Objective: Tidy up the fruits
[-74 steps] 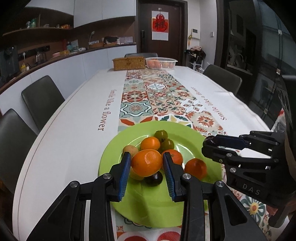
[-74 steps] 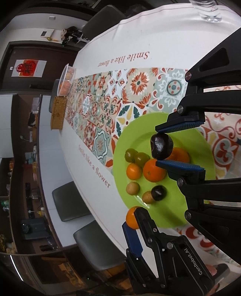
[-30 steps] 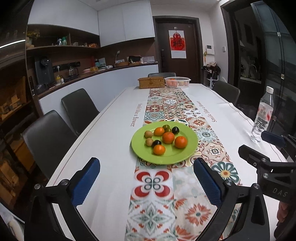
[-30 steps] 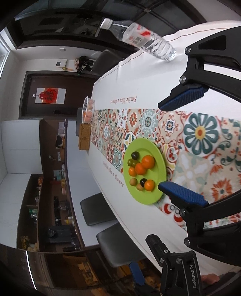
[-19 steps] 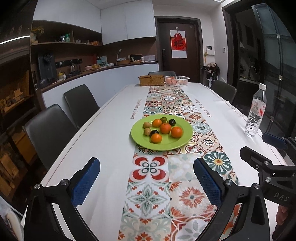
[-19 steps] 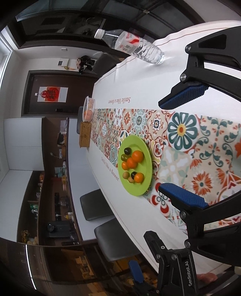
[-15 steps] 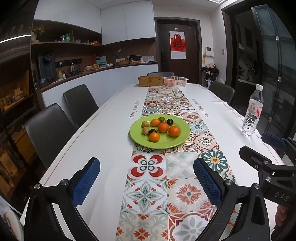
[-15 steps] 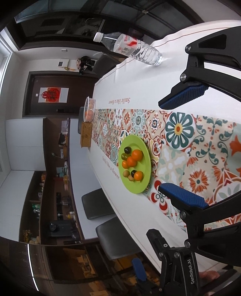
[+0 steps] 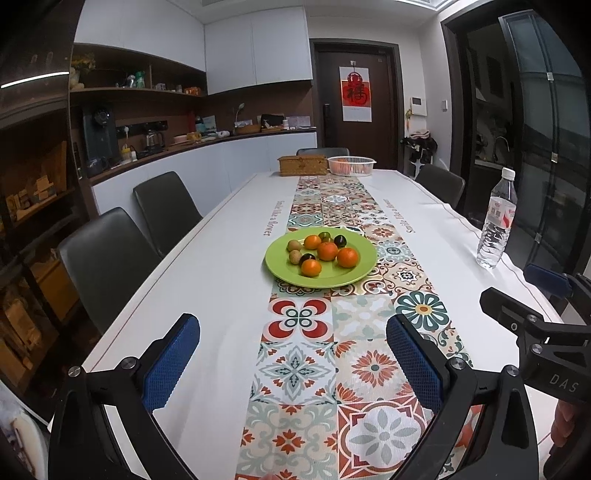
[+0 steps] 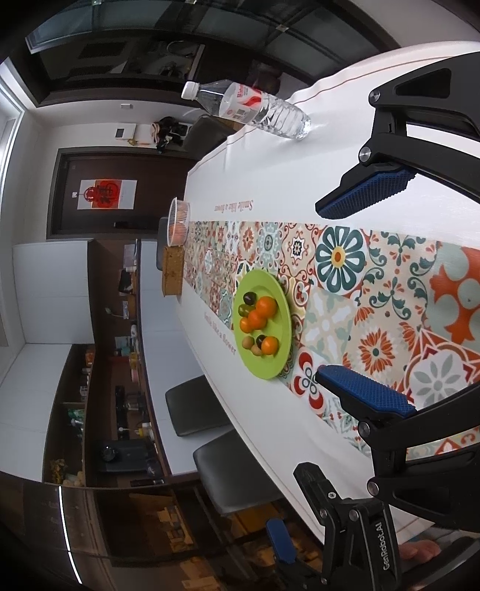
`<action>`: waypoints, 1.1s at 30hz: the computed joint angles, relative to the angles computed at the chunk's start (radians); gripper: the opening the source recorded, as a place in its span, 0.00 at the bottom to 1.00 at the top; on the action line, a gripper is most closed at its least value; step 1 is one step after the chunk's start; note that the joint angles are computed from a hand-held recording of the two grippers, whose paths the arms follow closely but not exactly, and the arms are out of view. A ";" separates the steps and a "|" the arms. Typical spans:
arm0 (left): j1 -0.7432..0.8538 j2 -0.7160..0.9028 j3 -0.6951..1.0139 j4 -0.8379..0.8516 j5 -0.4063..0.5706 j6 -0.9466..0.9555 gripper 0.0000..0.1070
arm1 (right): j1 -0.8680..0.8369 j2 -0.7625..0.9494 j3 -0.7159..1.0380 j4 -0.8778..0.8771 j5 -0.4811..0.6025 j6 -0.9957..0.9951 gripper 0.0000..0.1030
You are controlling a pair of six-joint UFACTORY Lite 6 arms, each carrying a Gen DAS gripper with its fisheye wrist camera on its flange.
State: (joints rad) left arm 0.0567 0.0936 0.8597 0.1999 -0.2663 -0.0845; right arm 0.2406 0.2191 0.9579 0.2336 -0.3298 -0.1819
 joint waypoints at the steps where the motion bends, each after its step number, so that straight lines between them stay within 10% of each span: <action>1: 0.002 -0.004 -0.005 0.003 -0.003 -0.005 0.96 | 0.003 -0.007 -0.006 0.010 -0.001 -0.011 0.80; 33: -0.015 -0.056 -0.054 -0.118 -0.027 0.119 0.96 | 0.018 -0.047 -0.050 0.048 -0.009 -0.035 0.80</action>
